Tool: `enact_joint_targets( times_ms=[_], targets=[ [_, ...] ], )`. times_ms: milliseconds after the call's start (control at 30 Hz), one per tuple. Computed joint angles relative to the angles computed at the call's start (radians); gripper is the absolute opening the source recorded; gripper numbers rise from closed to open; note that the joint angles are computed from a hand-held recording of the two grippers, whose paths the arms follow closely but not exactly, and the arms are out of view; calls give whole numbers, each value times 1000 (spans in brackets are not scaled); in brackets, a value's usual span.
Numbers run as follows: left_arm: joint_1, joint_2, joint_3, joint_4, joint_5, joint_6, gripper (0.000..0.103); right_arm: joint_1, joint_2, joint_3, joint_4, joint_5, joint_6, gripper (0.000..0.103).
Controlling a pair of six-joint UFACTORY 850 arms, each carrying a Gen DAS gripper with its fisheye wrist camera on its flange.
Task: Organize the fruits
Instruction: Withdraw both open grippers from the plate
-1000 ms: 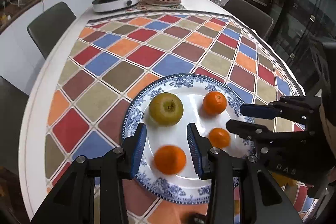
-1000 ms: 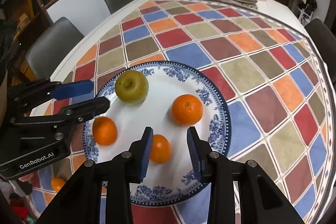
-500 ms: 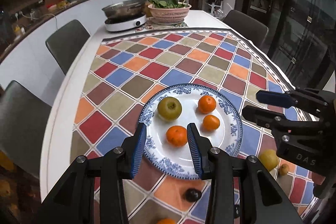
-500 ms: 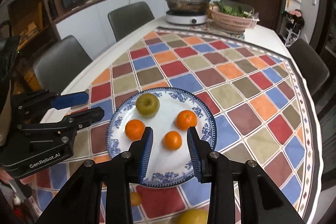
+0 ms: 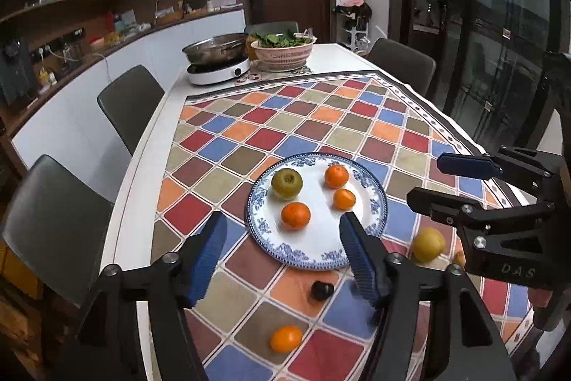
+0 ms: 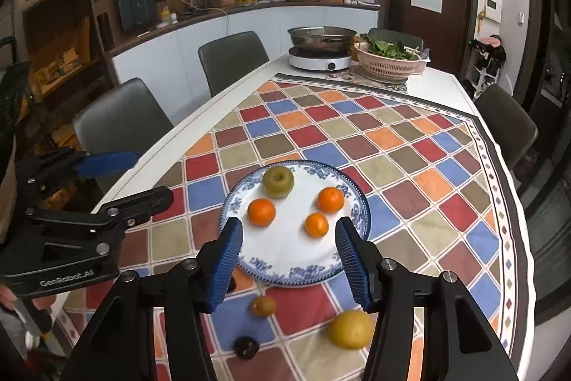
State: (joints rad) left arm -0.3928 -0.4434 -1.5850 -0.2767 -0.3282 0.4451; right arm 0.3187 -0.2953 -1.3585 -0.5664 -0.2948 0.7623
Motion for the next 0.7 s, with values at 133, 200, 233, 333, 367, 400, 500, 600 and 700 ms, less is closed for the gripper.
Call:
enact_joint_targets(
  times_ms=[133, 200, 233, 333, 367, 400, 500, 600, 700],
  targets=[
    [4, 53, 79, -28, 23, 62, 71, 21, 38, 53, -67, 11, 94, 55],
    [7, 77, 117, -32, 37, 79, 71, 32, 51, 72, -91, 7, 133, 55],
    [7, 88, 132, -32, 45, 80, 71, 36, 55, 78, -87, 6, 134, 55],
    [18, 121, 183, -93, 67, 140, 76, 56, 67, 99, -131, -8, 195, 55],
    [21, 131, 202, -116, 75, 163, 76, 61, 72, 107, -146, -10, 215, 55],
    [24, 138, 215, -131, 80, 179, 76, 67, 75, 114, -158, -15, 235, 55],
    [32, 153, 251, -143, 87, 196, 76, 86, 80, 131, -154, -32, 251, 55],
    [39, 159, 276, -134, 87, 193, 76, 104, 78, 145, -157, -50, 270, 55],
    [46, 161, 301, -103, 77, 178, 76, 115, 70, 156, -114, -62, 240, 55]
  ],
)
